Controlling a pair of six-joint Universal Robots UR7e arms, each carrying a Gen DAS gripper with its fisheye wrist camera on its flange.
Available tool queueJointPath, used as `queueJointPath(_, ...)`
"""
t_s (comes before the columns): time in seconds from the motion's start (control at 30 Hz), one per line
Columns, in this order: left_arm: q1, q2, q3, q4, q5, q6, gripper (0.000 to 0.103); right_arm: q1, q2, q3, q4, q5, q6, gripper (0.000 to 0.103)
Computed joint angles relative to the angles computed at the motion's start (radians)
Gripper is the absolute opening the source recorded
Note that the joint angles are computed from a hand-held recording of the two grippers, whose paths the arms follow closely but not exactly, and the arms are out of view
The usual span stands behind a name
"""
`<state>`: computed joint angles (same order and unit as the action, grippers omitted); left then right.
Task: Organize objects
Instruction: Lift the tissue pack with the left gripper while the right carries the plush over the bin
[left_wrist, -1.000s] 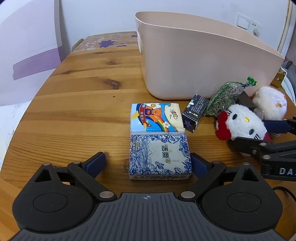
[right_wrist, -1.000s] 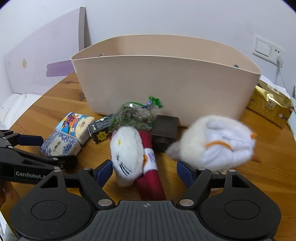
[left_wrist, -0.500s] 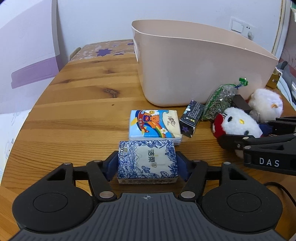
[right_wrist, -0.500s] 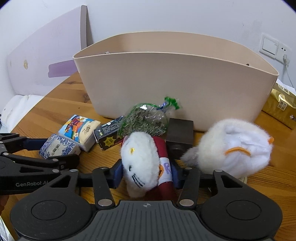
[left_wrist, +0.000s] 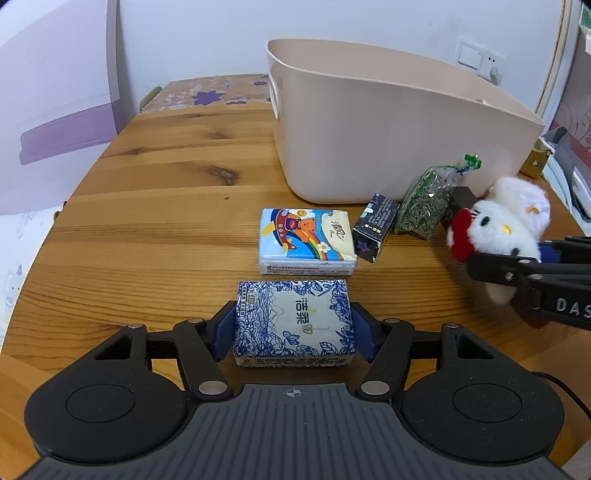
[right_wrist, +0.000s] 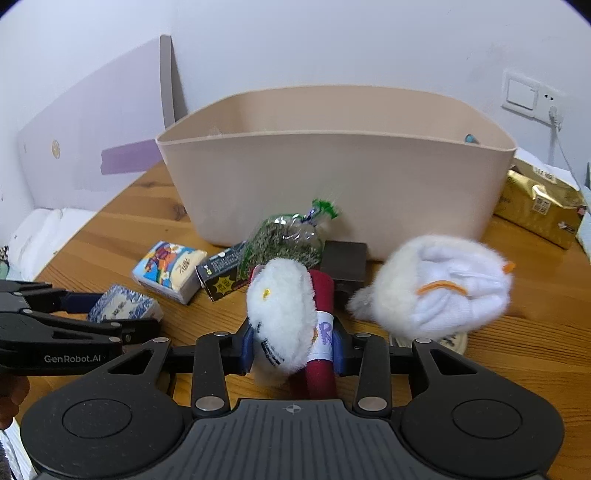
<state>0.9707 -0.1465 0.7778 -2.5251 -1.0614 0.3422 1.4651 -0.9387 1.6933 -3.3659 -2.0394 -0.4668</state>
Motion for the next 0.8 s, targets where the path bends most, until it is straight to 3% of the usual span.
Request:
queueJointPath(0.23, -0.003, -0.033, 0.03, -0.029, -0.022, -0.002, 0.064, 0.003, -0.043, 0.057, -0.048, 0.024, 0.009, 0.037)
queueJointPath(0.8, -0.046, -0.079, 0.043, -0.146, -0.09, 0.037, 0.064, 0.04, -0.096, 0.093, -0.188, 0.049, -0.057, 0.037)
